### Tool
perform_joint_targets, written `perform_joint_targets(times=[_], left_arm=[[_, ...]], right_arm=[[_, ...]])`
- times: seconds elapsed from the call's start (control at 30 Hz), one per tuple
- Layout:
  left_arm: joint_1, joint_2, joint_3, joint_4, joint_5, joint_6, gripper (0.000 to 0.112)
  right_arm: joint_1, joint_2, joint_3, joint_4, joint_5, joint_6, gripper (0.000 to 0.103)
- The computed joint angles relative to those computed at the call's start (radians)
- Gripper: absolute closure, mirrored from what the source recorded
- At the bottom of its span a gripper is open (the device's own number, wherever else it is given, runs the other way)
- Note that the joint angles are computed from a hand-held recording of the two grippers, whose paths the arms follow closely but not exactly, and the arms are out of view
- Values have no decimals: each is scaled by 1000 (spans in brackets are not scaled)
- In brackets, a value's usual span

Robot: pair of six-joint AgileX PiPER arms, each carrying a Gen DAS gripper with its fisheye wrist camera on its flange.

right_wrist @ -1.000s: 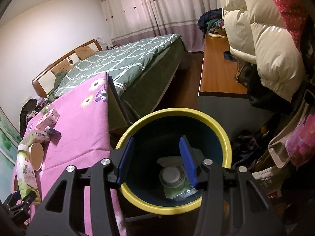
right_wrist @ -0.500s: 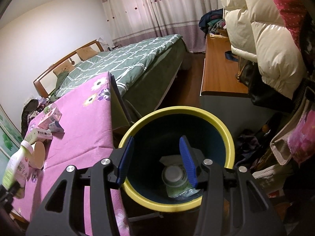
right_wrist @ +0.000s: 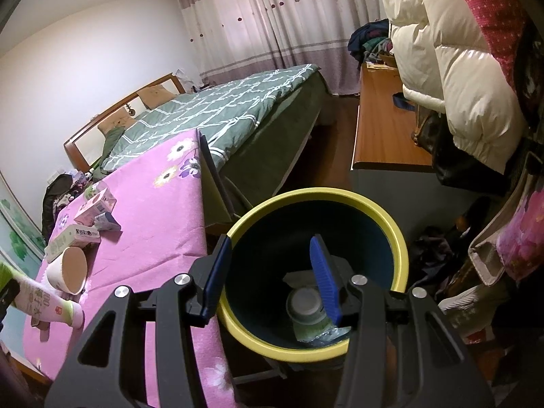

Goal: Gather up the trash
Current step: 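Lift the bottle, carry it over the bin and open the left tool, then move the right tool back to the toothpaste tube on the table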

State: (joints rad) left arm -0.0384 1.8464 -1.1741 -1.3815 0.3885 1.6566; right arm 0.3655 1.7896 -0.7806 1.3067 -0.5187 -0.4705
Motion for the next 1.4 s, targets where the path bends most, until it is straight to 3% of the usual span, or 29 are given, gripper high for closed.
perform_joint_targets(times=[0.43,0.73,0.9,1.3,1.33,1.4], left_arm=[[-57,24,-114,146,36,-164,60],[-180,39,-220,237,98,-274,60],[-283,107,-344,341,149,-414,60],[-492,340,-647,588,158,-722,60],[-500,356,-665,614,157,-751,58],[-518,378,-684,642,126,-793,24]], right_arm=[[5,-44,47,5,-26,9,57],[-11,-119,136,12,-72,28,57],[-22,-149,194,11,-101,57,57],[-73,-170,270,-73,-93,156,57],[-72,-170,269,-70,-92,154,57],[-72,-171,269,-71,-88,154,57]])
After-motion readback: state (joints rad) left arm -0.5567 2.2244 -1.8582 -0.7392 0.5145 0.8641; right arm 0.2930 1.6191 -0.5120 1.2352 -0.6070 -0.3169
